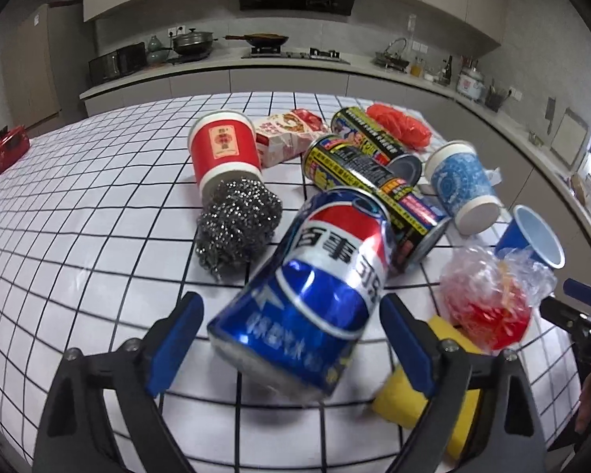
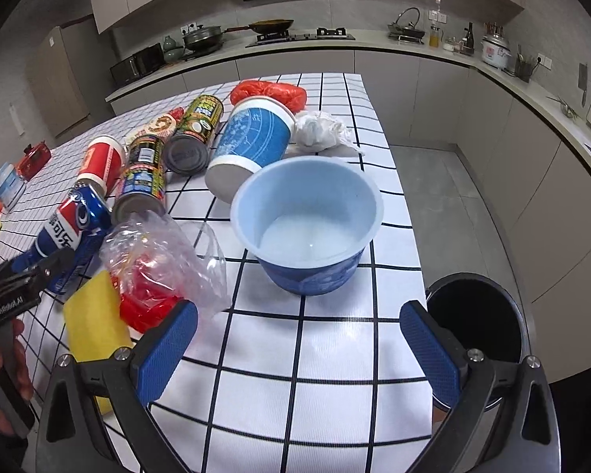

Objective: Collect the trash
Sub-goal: 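Close the left gripper on the blue Pepsi can while the right gripper grasps the blue plastic cup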

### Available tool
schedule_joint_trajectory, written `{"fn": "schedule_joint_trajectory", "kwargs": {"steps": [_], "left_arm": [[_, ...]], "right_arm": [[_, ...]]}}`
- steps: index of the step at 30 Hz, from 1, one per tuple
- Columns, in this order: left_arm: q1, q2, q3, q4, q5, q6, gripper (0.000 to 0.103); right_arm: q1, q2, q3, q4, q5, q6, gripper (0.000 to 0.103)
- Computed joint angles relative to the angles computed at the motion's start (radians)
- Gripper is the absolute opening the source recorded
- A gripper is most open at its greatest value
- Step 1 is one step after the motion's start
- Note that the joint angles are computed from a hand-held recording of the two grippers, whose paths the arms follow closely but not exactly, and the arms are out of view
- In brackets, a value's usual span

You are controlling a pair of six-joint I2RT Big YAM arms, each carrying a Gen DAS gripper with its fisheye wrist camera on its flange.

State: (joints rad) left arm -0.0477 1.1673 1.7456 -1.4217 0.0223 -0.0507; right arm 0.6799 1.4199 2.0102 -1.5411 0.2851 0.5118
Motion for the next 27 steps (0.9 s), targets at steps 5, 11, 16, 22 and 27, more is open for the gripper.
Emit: {"fn": "schedule_joint_trajectory", "kwargs": {"steps": [5, 11, 16, 22, 27], "left_arm": [[0.009, 0.020, 0.006, 0.004, 0.028, 0.045, 0.079], [0.023, -0.012, -0.020, 0.034, 0.052, 0.028, 0.069], [0.020, -0.024, -0.029, 0.039, 0.036, 0.011, 0.068], [0.017, 0.011, -0.004, 0.034, 0.026, -0.019, 0.070], [0.026, 0.016, -0.006, 0.035, 0.046, -0.015, 0.069]], "right_arm": [[-0.012, 0.006, -0.013, 0.022, -0.018, -0.010, 0.103], [-0.047, 0.020, -0.013, 0.050, -0.037, -0.036, 0.103], [-0.057, 0.017, -0.017, 0.073, -0.036, -0.069, 0.103], [-0.069, 0.046, 0.010, 0.066, -0.024, -0.111, 0.103], [-0.076, 0.006, -0.045, 0.082, -0.051, -0.119, 0.103]]}}
